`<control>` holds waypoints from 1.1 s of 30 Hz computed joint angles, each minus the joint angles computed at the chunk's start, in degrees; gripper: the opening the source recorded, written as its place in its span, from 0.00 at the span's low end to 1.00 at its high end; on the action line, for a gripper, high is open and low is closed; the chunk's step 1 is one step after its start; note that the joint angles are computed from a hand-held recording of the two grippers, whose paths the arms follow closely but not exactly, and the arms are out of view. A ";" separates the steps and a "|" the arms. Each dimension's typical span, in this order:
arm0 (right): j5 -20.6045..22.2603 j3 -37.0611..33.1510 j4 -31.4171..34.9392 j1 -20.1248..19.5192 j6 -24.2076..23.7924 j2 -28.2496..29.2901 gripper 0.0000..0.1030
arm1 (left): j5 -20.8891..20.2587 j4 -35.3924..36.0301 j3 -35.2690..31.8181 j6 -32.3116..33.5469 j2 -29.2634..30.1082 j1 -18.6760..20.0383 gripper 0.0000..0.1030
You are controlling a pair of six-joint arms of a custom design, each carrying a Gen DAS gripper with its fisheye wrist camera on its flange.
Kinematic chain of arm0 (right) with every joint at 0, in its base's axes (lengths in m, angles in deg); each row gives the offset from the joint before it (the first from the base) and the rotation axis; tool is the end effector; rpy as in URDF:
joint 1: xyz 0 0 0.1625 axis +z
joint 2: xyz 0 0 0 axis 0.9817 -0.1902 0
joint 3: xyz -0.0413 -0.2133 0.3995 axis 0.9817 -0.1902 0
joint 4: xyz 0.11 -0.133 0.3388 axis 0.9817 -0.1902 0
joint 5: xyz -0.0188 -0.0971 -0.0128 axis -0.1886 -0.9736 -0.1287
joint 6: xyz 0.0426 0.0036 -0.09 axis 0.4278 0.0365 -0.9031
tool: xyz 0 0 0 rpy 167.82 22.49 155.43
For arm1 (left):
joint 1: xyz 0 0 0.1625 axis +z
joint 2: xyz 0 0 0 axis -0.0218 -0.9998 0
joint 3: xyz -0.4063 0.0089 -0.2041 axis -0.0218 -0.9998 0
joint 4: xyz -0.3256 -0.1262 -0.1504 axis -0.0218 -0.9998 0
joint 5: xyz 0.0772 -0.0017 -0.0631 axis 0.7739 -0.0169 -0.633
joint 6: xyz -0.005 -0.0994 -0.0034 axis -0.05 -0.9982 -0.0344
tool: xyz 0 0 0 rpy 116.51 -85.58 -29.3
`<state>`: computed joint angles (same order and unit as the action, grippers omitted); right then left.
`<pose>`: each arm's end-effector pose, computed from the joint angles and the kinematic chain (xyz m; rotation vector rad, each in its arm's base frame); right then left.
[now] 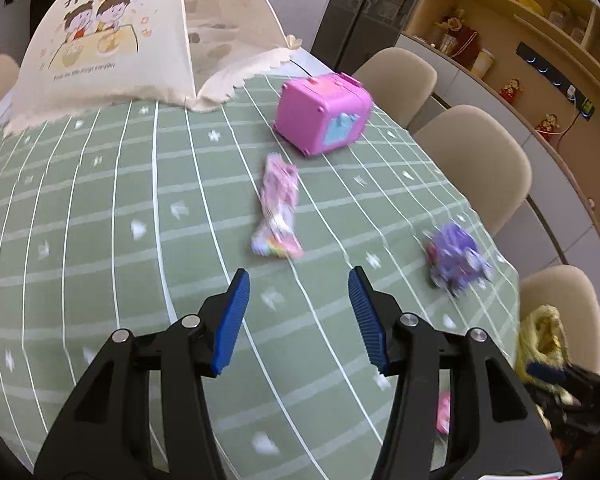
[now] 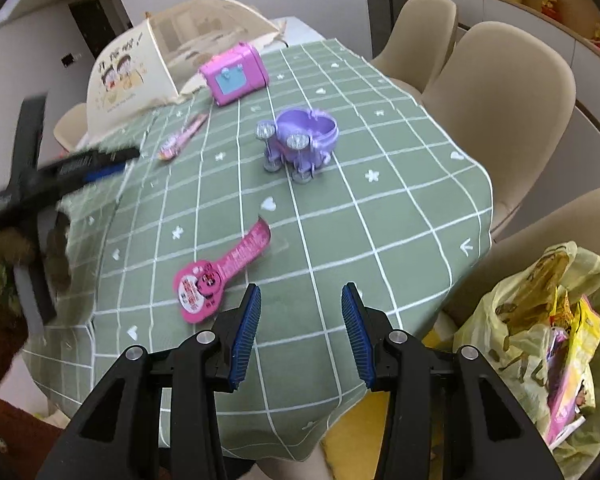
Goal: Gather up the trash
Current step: 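Grasp the pink candy stick with the left tool while the right tool grasps the pink lollipop candy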
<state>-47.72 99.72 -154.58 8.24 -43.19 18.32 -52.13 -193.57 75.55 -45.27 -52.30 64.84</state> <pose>0.0600 -0.7146 0.1861 0.5503 -2.5079 0.4684 -0.1659 -0.7788 0.0769 0.1168 2.4887 -0.9072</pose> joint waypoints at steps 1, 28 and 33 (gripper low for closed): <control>-0.65 0.16 -0.02 0.01 0.13 0.08 0.39 | 0.08 0.73 -2.28 0.57 0.97 0.66 0.48; 8.90 -2.12 12.10 -1.16 6.02 1.47 0.39 | 1.82 6.31 9.71 -13.07 -5.04 -2.13 0.13; 9.20 -5.01 14.10 -0.35 4.65 4.27 0.39 | 3.87 5.84 16.54 -17.86 -7.71 -3.51 0.13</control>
<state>-38.52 94.71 -140.48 7.88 -38.55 22.60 -48.26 -187.73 92.09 -63.14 -60.01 61.33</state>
